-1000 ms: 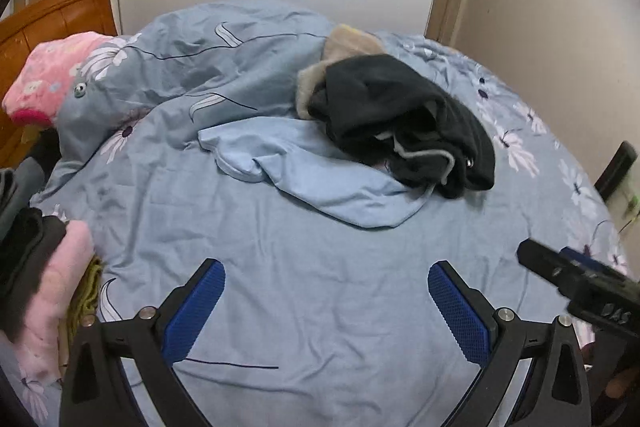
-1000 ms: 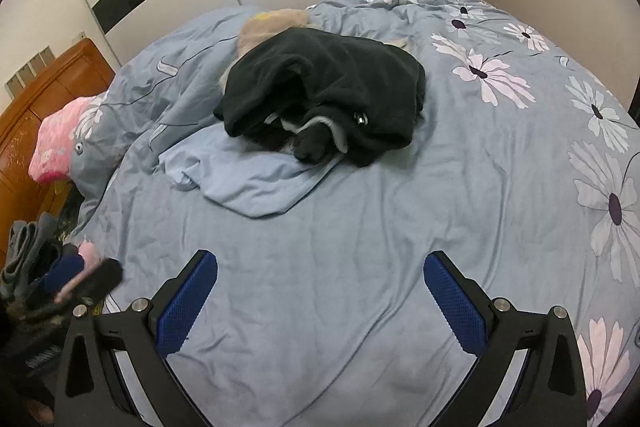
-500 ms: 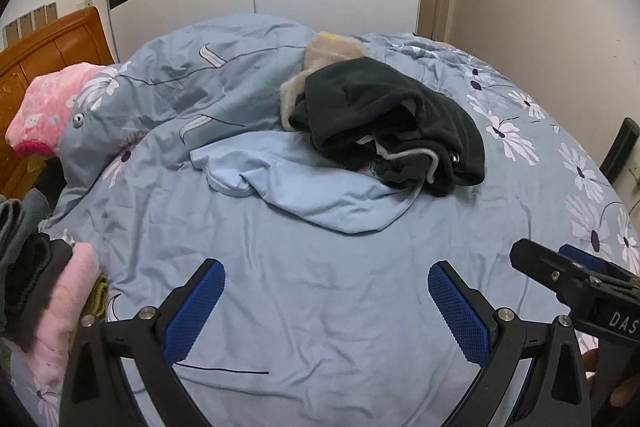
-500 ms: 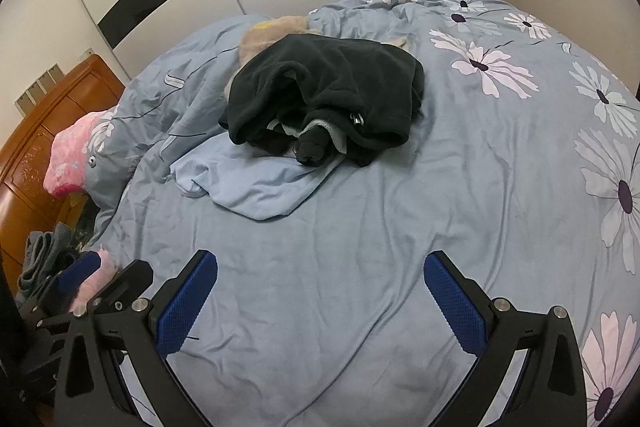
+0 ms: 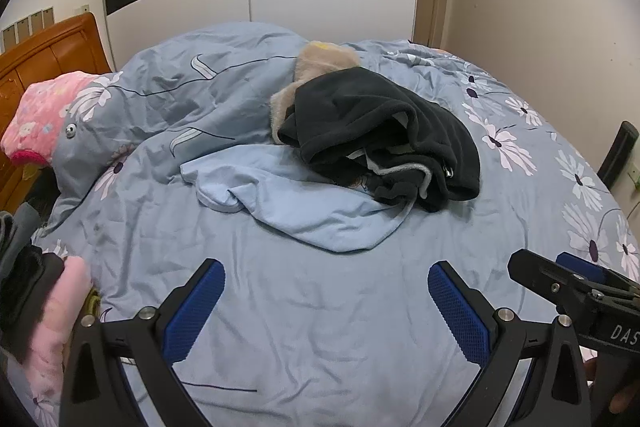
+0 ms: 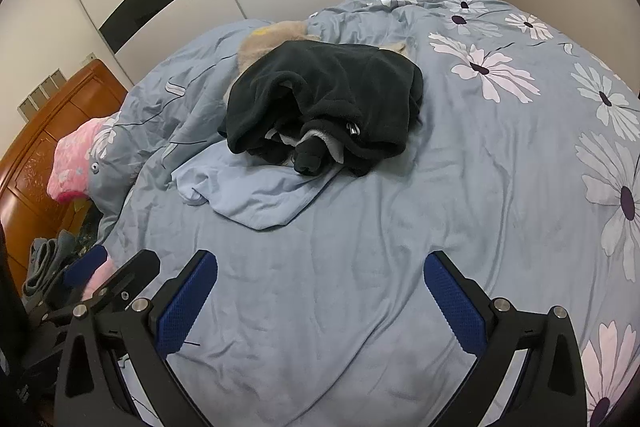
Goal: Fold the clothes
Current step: 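Move both tools toward the black fleece jacket on the bed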
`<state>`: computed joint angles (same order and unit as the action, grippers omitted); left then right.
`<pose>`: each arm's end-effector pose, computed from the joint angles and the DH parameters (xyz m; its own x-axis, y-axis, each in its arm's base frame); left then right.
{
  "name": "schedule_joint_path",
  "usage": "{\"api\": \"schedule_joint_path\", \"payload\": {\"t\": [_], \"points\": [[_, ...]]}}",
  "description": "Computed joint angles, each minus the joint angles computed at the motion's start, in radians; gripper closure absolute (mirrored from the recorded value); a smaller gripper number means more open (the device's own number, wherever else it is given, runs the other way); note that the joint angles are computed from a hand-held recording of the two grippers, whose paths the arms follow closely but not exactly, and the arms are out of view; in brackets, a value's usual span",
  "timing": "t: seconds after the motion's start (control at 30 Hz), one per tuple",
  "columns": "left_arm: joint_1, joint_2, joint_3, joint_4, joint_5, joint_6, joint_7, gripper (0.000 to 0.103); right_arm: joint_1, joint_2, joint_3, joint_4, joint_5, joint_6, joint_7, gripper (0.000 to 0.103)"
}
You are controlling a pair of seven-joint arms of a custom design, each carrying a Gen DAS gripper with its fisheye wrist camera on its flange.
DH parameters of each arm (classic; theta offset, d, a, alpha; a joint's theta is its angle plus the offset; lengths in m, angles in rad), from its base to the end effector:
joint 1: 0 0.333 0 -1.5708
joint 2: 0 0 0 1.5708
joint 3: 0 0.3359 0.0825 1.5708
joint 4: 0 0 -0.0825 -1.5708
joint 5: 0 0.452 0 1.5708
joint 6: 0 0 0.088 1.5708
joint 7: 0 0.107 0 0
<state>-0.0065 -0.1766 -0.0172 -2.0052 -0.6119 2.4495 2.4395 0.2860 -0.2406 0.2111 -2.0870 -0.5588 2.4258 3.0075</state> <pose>0.6140 -0.0155 0.6069 -0.5194 -0.8544 0.0151 -0.6059 0.3558 -0.7115 0.5162 0.2885 0.5912 -0.4399 -0.8332 -0.3350 -0.5810 0.5485 -0.6013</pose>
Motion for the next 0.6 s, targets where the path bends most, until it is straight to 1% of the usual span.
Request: {"api": "schedule_joint_path", "payload": {"t": [0.2, 0.6], "points": [[0.006, 0.041, -0.005, 0.035, -0.004, -0.017, -0.011, 0.0, 0.0, 0.025, -0.013, 0.014, 0.015, 0.016, -0.018, 0.0], [0.031, 0.117, -0.033, 0.087, -0.005, -0.004, -0.009, 0.0, 0.009, 0.097, -0.039, 0.057, 0.022, 0.038, -0.053, 0.0]]}}
